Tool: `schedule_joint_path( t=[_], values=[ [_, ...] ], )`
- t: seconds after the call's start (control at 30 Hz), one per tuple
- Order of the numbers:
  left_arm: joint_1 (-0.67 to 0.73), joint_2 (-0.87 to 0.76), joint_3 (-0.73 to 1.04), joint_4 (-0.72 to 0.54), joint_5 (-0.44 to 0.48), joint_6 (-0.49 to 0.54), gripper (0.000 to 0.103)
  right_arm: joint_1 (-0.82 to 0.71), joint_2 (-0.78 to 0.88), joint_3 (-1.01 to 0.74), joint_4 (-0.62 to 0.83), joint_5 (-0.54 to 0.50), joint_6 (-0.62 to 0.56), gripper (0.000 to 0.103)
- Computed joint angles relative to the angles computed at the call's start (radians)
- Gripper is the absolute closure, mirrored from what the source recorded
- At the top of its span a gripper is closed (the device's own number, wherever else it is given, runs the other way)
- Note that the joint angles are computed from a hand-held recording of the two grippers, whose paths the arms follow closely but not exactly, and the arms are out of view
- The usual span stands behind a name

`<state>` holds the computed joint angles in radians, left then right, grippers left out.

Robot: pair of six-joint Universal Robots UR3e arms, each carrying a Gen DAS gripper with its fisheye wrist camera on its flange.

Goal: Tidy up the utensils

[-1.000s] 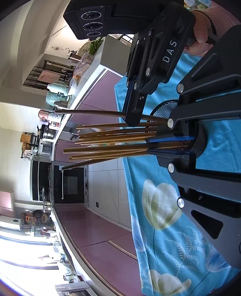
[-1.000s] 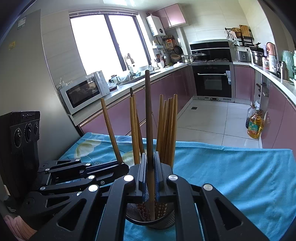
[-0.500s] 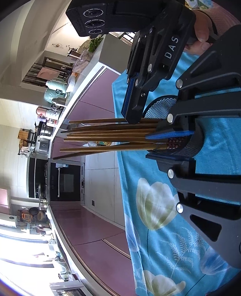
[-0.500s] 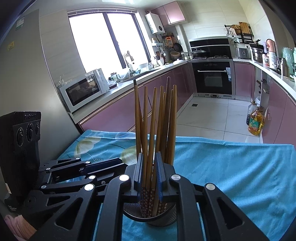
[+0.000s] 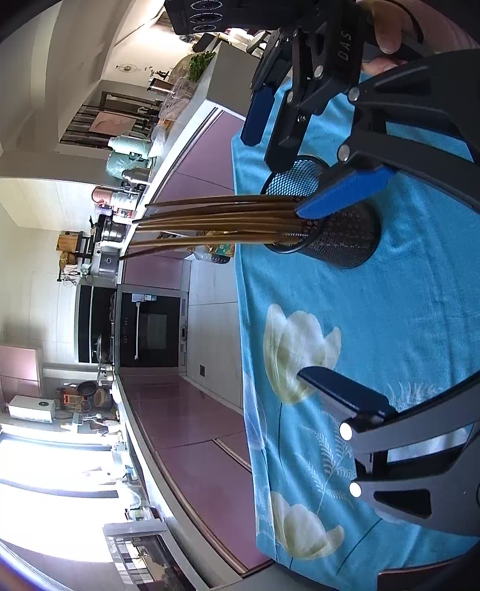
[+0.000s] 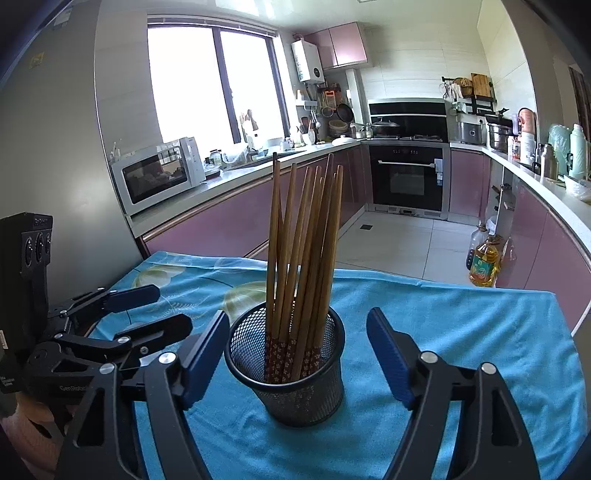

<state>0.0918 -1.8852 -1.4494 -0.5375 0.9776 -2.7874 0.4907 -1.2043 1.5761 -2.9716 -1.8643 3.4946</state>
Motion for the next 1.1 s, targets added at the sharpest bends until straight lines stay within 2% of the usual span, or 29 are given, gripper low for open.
schedule_joint_path(
  t=[0.1,0.2,0.4,0.67,0.8,1.1],
  values=[
    [0.032,0.057,-0.103,0.072,-0.011,-0.001,0.006,0.041,0.012,0.025,-0.041,-0.072,0.003,0.014],
    [0.064,0.11,-0.202,0.147,-0.02,-0.002,0.006,0.079,0.028,0.043,-0.083,-0.139,0.006,0.007],
    [0.126,0.217,-0.376,0.294,-0.048,-0.018,0.006,0.169,0.075,0.04,-0.145,-0.284,-0.002,0.007],
    [0.23,0.327,-0.574,0.494,-0.106,-0.044,0.006,0.263,0.114,0.045,-0.191,-0.413,0.022,0.007],
    [0.282,0.365,-0.643,0.547,-0.155,-0.056,0.006,0.294,0.128,0.062,-0.227,-0.453,0.061,0.007],
    [0.344,0.407,-0.758,0.691,-0.201,-0.086,0.006,0.348,0.176,0.05,-0.274,-0.569,0.098,0.007]
  ],
)
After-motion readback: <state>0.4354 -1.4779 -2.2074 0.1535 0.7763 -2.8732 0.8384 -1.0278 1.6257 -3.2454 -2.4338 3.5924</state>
